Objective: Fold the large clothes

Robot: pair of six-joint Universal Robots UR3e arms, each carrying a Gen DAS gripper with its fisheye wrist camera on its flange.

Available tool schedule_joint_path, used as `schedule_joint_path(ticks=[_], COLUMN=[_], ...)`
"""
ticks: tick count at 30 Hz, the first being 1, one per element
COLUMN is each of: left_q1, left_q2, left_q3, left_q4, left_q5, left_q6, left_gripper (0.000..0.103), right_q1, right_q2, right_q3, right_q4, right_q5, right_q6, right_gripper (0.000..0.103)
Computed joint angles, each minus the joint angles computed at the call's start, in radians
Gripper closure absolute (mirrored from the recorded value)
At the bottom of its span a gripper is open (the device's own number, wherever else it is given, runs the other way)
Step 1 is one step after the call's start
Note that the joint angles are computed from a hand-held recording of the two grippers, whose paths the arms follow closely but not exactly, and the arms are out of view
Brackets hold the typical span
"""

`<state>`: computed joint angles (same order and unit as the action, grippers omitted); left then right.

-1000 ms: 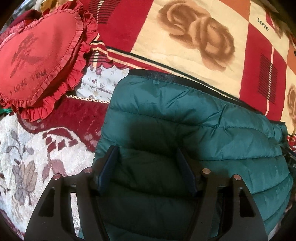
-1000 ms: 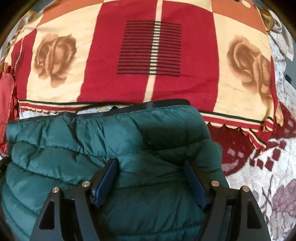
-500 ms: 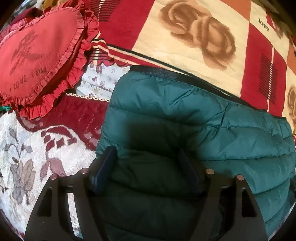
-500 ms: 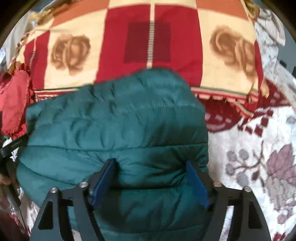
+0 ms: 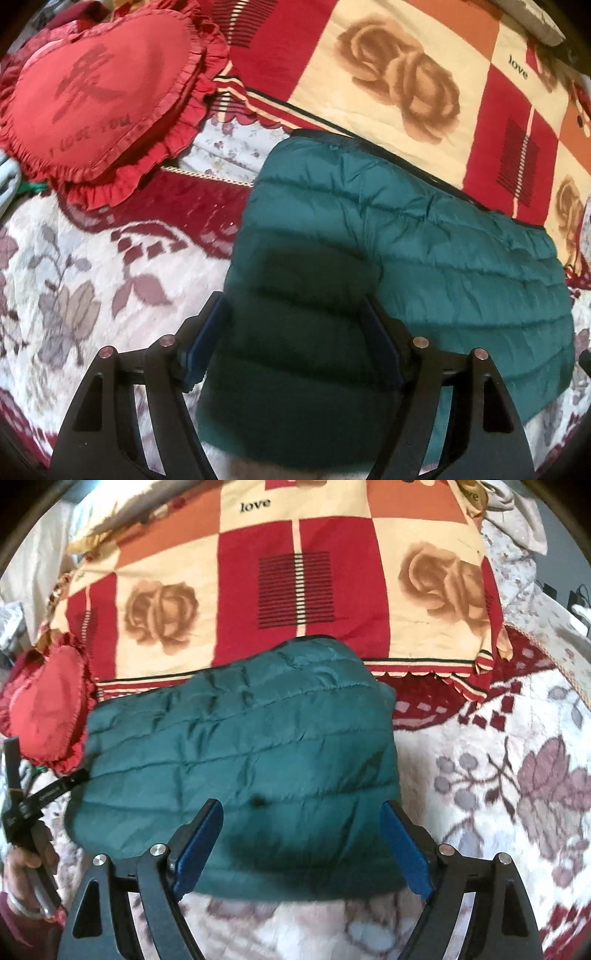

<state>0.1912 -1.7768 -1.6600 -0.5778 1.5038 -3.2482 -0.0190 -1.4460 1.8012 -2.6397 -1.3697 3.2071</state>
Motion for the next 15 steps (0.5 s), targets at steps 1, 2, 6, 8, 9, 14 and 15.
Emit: schedule_joint_path(ticks=[1,2,6,8,9,14,15], left_q1=[0.007,0.011,0.044,0.067,0.074,0.11,0.119], left_q2=[0.024,0.047,0.159,0.211,0.227,0.311,0.324], left_q3=[-0.028,-0.052,-0.169,-0.222,-0.241,-0.317,-0.33], left_q4=[0.004,0.007,0.01,0.006,0.007,-0.018,-0.025], left_q5=[-0.009,-0.013,-0.057,-0.087,-0.096,-0.142,-0.153], left_q6=[0.007,0.012,0.035,0.046,0.05,0.075,0.076], left_gripper=[0.029,0.029,0.029,0.029,0.029,0.029,0.029], right_q1=[-0.002,0.001,-0.015,-0.017,-0.016,-0.038,-0.043], right_q2=[-0.017,-0.031,-0.103,-0.119,-0.121,-0.137,-0.138], right_q3=[0.017,0.023,0.117,0.145,0.158,0.235,0.245], right_q4=[0.004,0.018,0.011,0.027,0.025,-0.015,-0.014], right_q5=[0.014,0.019,0.096,0.125,0.129,0.174,0.186], right_q6=[-0.005,-0.008,0.016,0.021,0.026,0.069,0.076], right_gripper=[0.018,0.018,0.018,0.018,0.018,0.018,0.018])
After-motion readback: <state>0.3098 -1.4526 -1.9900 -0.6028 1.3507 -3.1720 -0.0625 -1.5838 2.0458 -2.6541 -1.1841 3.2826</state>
